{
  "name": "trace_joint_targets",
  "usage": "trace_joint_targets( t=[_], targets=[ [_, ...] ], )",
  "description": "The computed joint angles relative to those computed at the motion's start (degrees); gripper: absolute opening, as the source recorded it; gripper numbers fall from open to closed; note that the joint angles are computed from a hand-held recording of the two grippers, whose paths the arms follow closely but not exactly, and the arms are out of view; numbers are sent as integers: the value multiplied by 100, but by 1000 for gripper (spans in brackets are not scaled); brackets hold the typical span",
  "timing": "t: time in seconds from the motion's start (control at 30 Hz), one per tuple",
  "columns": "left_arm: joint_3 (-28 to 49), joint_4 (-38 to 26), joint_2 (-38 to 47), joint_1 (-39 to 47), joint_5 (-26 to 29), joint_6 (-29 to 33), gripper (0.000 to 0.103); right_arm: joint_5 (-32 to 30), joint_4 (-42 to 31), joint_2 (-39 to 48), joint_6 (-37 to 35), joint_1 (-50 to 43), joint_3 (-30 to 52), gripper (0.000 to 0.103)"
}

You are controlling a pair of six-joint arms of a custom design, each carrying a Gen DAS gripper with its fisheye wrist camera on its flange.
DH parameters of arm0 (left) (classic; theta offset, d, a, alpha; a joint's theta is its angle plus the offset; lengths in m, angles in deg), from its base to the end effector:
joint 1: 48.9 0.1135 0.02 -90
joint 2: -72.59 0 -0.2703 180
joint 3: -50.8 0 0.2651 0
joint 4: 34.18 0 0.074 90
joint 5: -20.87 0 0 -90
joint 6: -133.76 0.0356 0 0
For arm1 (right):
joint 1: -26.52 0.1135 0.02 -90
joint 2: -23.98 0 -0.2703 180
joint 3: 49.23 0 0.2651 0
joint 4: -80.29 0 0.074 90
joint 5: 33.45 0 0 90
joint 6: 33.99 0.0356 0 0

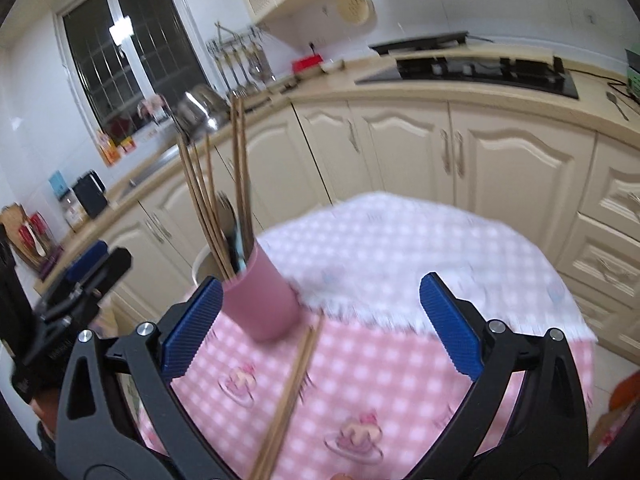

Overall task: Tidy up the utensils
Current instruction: 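Move both tools back down over the remaining chopsticks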

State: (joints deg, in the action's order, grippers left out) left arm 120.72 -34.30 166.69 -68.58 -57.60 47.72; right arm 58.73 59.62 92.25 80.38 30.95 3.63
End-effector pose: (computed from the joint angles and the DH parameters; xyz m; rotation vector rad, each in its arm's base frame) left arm 0.3558 -0.1348 0.2297 0.5376 1.9321 -0.3769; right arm 0.2634 0.0190 0.2296 0.4037 2.1731 0.2388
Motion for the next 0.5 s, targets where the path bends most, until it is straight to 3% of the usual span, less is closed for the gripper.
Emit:
trace_joint_targets(
  t=[0.3, 0.5],
  targets=[
    [-428, -475, 90, -121, -185, 240, 94, 754, -406, 359, -56, 751, -407, 97],
    [-329, -792, 635, -444, -497, 570, 94, 594, -174, 600, -28, 691, -695, 97]
  ],
)
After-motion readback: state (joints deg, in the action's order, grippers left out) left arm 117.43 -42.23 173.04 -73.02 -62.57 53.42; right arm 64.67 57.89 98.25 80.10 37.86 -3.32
